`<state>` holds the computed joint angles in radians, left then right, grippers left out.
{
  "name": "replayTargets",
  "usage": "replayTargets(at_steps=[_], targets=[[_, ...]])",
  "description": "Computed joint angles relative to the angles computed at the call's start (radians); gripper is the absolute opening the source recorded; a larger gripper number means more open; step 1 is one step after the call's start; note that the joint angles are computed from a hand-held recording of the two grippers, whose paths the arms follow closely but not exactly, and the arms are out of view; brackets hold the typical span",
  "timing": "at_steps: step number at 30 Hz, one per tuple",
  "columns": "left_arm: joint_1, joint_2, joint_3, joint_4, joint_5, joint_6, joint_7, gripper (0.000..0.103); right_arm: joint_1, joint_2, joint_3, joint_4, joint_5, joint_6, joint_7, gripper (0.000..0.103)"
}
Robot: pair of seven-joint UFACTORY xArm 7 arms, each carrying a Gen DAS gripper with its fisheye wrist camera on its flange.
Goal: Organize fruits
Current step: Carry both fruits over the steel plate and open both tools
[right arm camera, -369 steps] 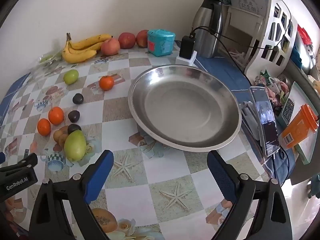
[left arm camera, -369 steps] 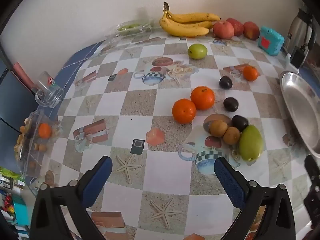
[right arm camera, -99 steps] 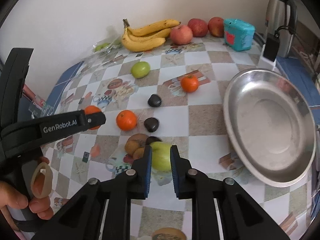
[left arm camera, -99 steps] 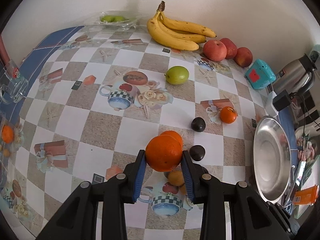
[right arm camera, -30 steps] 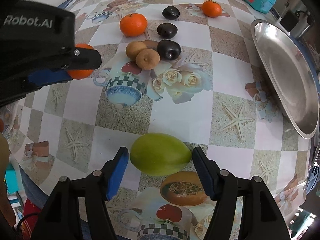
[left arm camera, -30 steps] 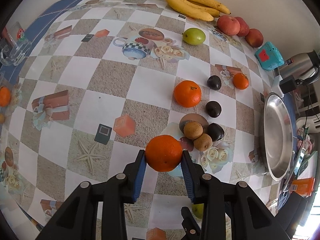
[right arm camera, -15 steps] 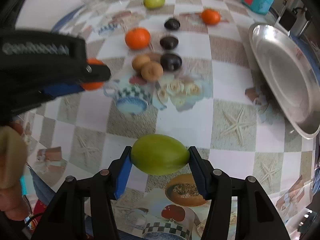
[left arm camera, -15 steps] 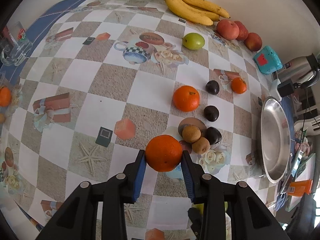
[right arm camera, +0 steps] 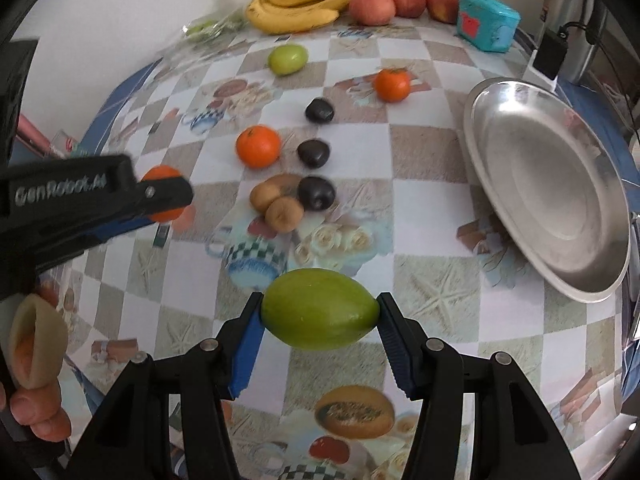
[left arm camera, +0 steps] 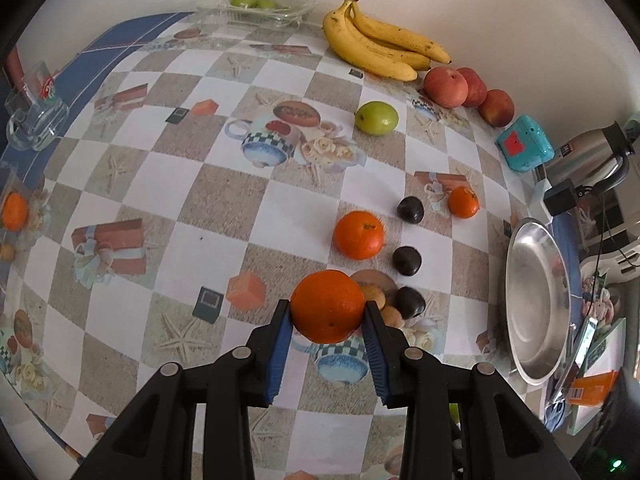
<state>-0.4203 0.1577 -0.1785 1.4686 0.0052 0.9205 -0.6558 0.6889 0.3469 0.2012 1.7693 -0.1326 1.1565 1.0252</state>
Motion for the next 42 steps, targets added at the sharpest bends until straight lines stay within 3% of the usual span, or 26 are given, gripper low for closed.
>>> replayTargets(at_steps=[8, 14, 26, 38, 42], targets=[[-0.031, 0.069, 0.0, 0.069, 0.044, -0.03, -0.021, 0.038, -0.03, -0.07, -0.029, -0.096, -0.09, -0.056, 0.06, 0.057], [-0.064, 0.165, -0.008, 0.184, 0.03, -0.048, 0.006, 0.038, -0.075, -0.109, -0.038, -0.156, -0.138, -0.043, 0.097, 0.057], [-0.225, 0.449, 0.012, 0.637, 0.082, 0.051, 0.138, 0.038, -0.203, -0.232, -0.044, -0.297, -0.174, -0.046, 0.219, 0.058], [-0.348, 0.796, 0.069, 1.159, 0.031, 0.237, 0.243, 0.038, -0.278, -0.295, -0.034, -0.389, -0.178, 0.0, 0.254, 0.058], [-0.352, 0.83, 0.078, 1.212, -0.008, 0.277, 0.243, 0.038, -0.292, -0.312, -0.03, -0.418, -0.15, 0.001, 0.257, 0.058]])
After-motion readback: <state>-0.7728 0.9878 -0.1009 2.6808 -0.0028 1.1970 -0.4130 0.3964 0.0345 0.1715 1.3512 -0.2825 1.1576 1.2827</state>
